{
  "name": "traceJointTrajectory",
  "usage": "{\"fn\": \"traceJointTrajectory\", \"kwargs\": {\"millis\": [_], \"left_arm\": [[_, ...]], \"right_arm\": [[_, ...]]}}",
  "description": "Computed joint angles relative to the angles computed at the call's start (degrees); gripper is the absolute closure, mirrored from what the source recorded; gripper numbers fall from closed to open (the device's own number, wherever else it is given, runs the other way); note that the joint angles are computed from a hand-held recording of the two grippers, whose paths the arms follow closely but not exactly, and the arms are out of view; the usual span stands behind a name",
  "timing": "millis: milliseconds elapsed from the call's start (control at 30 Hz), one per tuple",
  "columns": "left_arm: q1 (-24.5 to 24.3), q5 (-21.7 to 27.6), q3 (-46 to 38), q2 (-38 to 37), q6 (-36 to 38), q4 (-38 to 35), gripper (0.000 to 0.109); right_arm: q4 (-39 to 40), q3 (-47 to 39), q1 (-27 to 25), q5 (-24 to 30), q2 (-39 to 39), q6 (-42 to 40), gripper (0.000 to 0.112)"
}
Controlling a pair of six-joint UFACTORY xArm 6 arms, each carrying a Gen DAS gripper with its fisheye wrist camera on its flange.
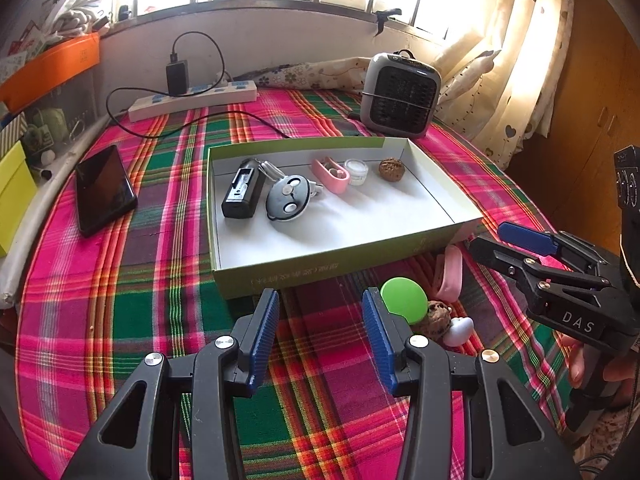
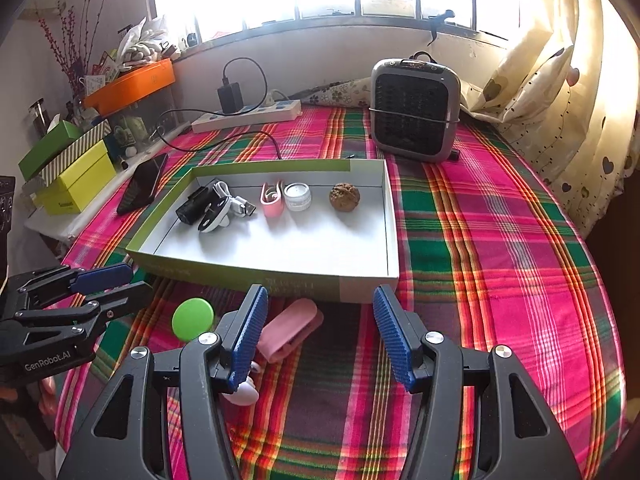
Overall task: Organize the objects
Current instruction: 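Withdraw both open tools from the box toward the remaining items, then grasp the white egg-shaped item with the right tool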
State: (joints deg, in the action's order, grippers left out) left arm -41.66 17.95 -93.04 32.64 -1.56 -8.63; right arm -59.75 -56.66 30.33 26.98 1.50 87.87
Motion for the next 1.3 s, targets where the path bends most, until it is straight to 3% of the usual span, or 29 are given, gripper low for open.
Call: {"fn": "traceJointTrajectory", "kwargs": {"millis": [300,800,967,1100,1300], "left_arm": [[-0.70,-0.75,3.00,-1.31,5.98,-7.58,0.067],[-0.77,-1.24,5.88,-2.83,9.00,-10.99,0.067],[-0.68,-0.93,6.05,-2.86,10.17,-12.16,0.067],[-0.56,-0.38,5.72,-2.60,11.15,-12.98,0.067],[-0.31,0.11,5.15,-2.23,12.04,-13.90,0.067]], "right_arm": [[-1.14,4.33,1.06,-3.07,-2.18,2.25,0.056],[0.75,4.12,2.33,-7.76,0.10,1.03,0.056],[3.29,2.74,2.88,-6.78,1.99,-1.77,0.056],[4.13,0.46,4.80,-1.03,3.64,-4.31,0.056],[5.59,0.21,4.95,0.40,3.71,-5.90,0.056]]}}
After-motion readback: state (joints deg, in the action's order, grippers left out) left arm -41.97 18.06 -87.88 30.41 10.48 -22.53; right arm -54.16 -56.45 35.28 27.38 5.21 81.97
